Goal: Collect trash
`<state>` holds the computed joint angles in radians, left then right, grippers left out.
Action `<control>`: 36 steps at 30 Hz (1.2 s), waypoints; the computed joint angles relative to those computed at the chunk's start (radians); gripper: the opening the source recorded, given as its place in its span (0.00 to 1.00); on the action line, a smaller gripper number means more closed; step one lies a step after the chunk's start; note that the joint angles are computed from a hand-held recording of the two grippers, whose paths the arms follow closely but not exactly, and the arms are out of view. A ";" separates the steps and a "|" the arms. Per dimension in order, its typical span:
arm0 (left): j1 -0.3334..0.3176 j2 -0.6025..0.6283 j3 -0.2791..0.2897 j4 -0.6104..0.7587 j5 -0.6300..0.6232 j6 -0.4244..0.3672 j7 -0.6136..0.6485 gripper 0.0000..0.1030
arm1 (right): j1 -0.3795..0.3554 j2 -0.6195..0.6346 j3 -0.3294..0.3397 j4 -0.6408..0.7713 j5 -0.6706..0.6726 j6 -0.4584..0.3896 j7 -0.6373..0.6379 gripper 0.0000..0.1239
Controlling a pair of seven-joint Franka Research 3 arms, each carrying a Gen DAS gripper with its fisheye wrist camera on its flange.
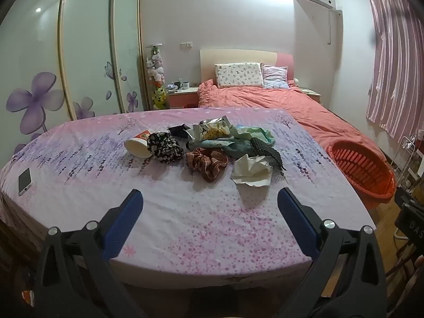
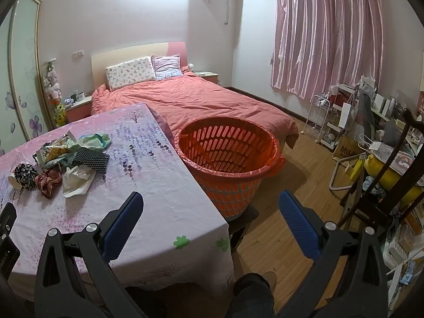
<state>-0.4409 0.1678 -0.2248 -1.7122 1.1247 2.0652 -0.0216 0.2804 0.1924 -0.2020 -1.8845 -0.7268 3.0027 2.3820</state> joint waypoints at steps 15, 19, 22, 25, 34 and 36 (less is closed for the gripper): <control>0.000 0.000 0.000 0.000 0.000 0.001 -0.001 0.96 | 0.003 0.002 0.000 0.002 -0.006 -0.003 0.006 0.82; 0.000 0.000 0.000 -0.001 0.000 0.001 -0.002 0.96 | 0.006 0.003 -0.003 0.004 -0.012 -0.005 0.013 0.82; 0.000 0.000 0.000 -0.001 0.000 0.002 -0.002 0.96 | 0.004 0.003 -0.001 0.004 -0.011 -0.006 0.011 0.82; 0.000 -0.001 0.000 -0.001 -0.001 0.003 -0.002 0.96 | 0.004 0.003 0.001 0.005 -0.010 -0.007 0.009 0.82; 0.000 0.000 0.001 -0.001 -0.001 0.004 -0.001 0.96 | 0.003 0.003 0.002 0.006 -0.008 -0.008 0.007 0.82; 0.000 0.000 0.001 -0.001 -0.001 0.004 -0.001 0.96 | 0.002 0.003 0.003 0.006 -0.005 -0.009 0.004 0.82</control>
